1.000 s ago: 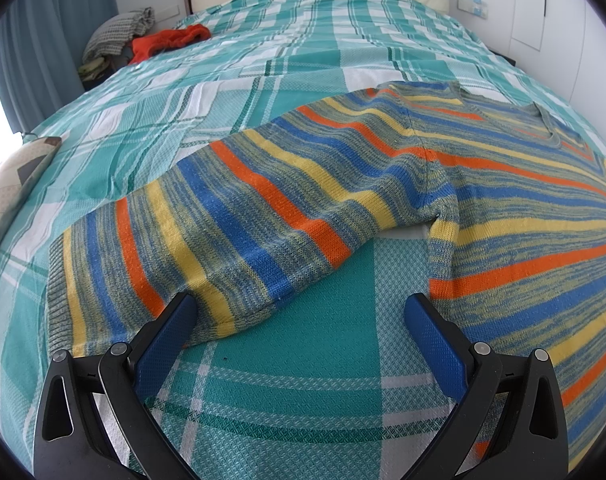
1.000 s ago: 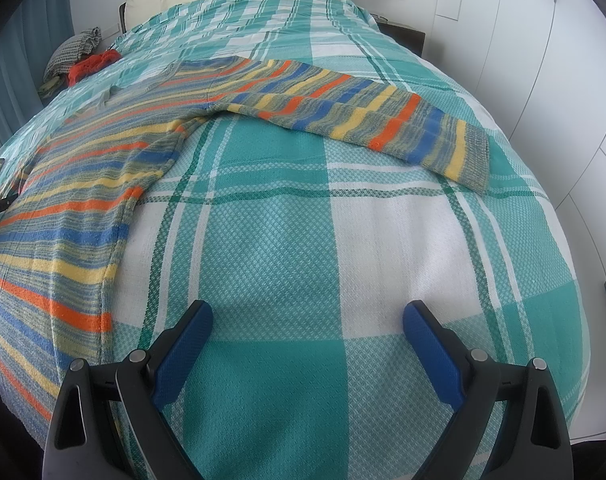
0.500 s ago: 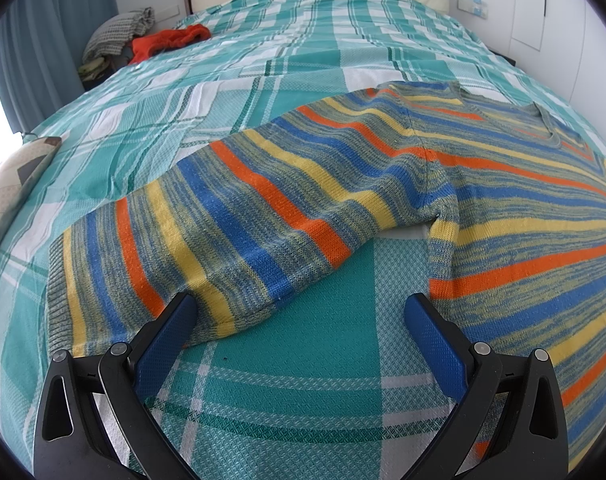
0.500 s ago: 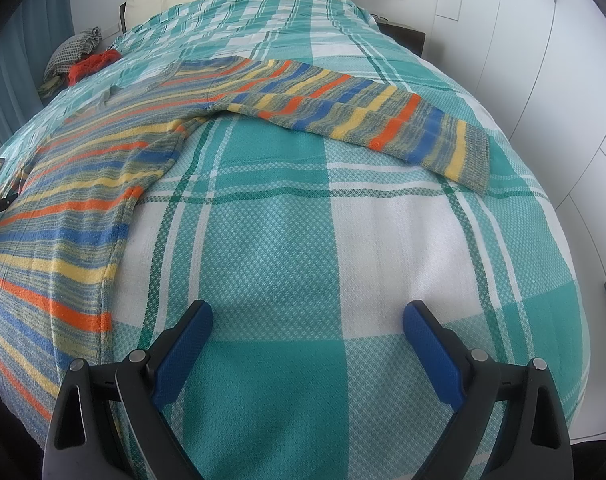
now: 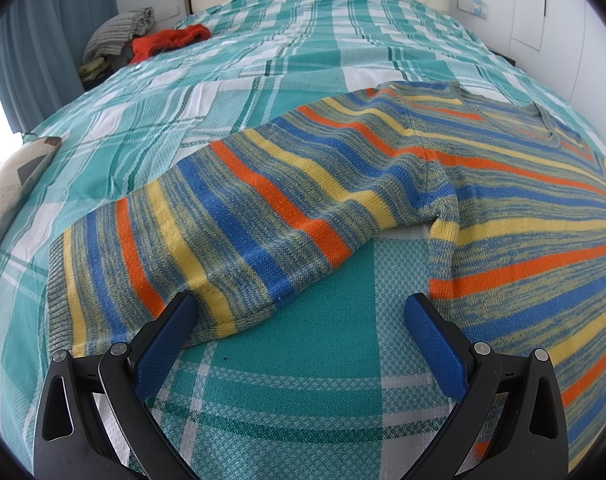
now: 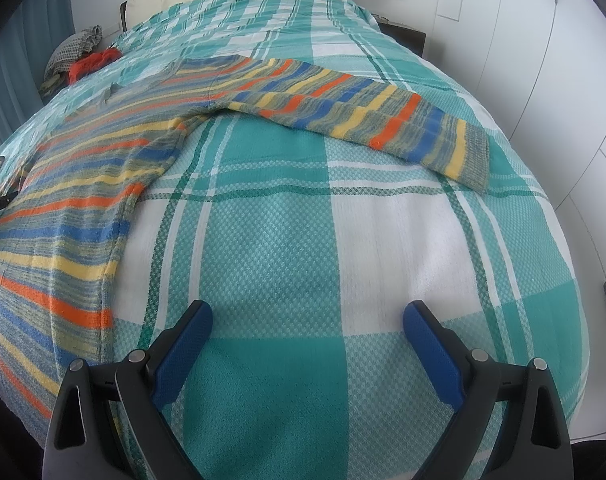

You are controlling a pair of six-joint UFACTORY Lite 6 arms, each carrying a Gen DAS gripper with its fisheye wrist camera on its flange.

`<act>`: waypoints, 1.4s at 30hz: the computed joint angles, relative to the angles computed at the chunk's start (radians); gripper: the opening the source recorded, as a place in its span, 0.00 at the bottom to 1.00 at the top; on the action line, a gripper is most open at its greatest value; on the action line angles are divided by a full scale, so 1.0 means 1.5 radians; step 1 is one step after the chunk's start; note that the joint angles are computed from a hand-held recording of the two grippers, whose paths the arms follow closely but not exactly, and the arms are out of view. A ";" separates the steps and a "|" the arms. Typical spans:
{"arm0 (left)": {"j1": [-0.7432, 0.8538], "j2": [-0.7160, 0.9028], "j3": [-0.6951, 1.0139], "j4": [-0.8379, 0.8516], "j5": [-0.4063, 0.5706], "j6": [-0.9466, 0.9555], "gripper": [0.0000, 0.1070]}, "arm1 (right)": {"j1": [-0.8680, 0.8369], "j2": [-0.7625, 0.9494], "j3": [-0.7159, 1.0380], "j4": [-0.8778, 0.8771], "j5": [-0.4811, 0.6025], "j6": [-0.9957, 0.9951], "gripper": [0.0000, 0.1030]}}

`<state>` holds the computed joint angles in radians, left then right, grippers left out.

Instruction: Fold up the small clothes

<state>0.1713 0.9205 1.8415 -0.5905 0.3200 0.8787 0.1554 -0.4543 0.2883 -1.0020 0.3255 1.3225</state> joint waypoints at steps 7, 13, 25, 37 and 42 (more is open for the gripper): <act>0.001 -0.001 -0.001 -0.001 -0.001 0.002 0.96 | 0.010 -0.010 -0.011 -0.024 0.007 0.024 0.94; 0.002 -0.007 -0.012 -0.014 -0.002 0.015 0.96 | 0.009 -0.004 -0.013 -0.052 0.005 0.049 0.97; 0.005 -0.002 0.001 0.025 0.015 -0.028 0.96 | 0.005 0.005 -0.009 -0.070 0.001 0.065 0.99; -0.005 0.078 0.219 0.283 0.334 -0.374 0.96 | 0.004 0.010 -0.006 -0.076 0.001 0.070 0.99; -0.005 -0.040 0.079 0.301 0.281 -0.390 0.95 | -0.027 -0.054 -0.008 0.068 0.000 -0.082 0.98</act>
